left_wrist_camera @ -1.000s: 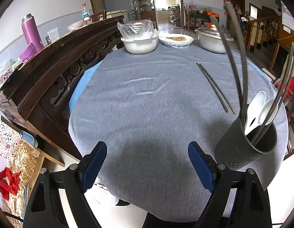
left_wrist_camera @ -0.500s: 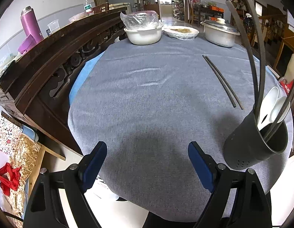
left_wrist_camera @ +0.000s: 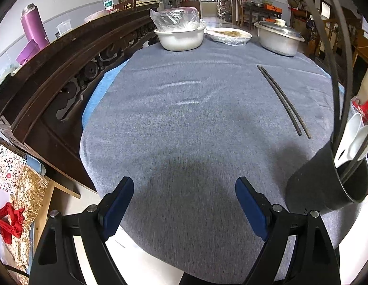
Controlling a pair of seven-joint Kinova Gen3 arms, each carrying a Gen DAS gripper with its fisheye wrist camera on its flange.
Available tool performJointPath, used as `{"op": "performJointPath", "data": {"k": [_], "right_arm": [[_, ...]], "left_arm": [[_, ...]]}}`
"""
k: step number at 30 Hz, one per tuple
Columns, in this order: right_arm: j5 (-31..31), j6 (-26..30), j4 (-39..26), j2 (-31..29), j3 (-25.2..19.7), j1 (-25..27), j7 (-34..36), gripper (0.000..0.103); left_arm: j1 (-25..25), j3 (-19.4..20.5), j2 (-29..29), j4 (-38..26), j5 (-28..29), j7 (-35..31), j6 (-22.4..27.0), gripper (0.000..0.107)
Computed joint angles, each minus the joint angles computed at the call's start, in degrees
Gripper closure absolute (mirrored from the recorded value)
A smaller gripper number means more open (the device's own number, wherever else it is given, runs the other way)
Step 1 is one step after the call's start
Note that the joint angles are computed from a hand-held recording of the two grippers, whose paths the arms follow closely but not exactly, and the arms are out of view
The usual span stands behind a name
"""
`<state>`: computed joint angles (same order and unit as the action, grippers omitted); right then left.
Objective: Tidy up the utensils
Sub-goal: 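Bring the open right tool down around the two dark chopsticks on the cloth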
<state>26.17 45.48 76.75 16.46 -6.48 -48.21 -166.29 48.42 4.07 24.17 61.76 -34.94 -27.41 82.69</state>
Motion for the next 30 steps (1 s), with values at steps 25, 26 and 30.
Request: {"op": "performJointPath", "data": {"k": [25, 26, 30], "right_arm": [[-10.0, 2.94, -11.81, 9.3, 2.33, 5.13, 12.59, 0.08], [-10.16, 3.14, -12.29, 9.63, 2.5, 5.14, 13.23, 0.08], [-11.89, 2.63, -14.35, 11.02, 2.47, 6.32, 16.54, 0.08]], "left_arm": [[-5.32, -2.41, 4.62, -5.03, 3.8, -6.13, -2.78, 0.02], [-5.31, -2.57, 4.9, -5.47, 3.82, -6.44, -2.79, 0.02], [-5.18, -3.32, 6.29, -7.67, 3.58, -8.04, -2.69, 0.02]]}}
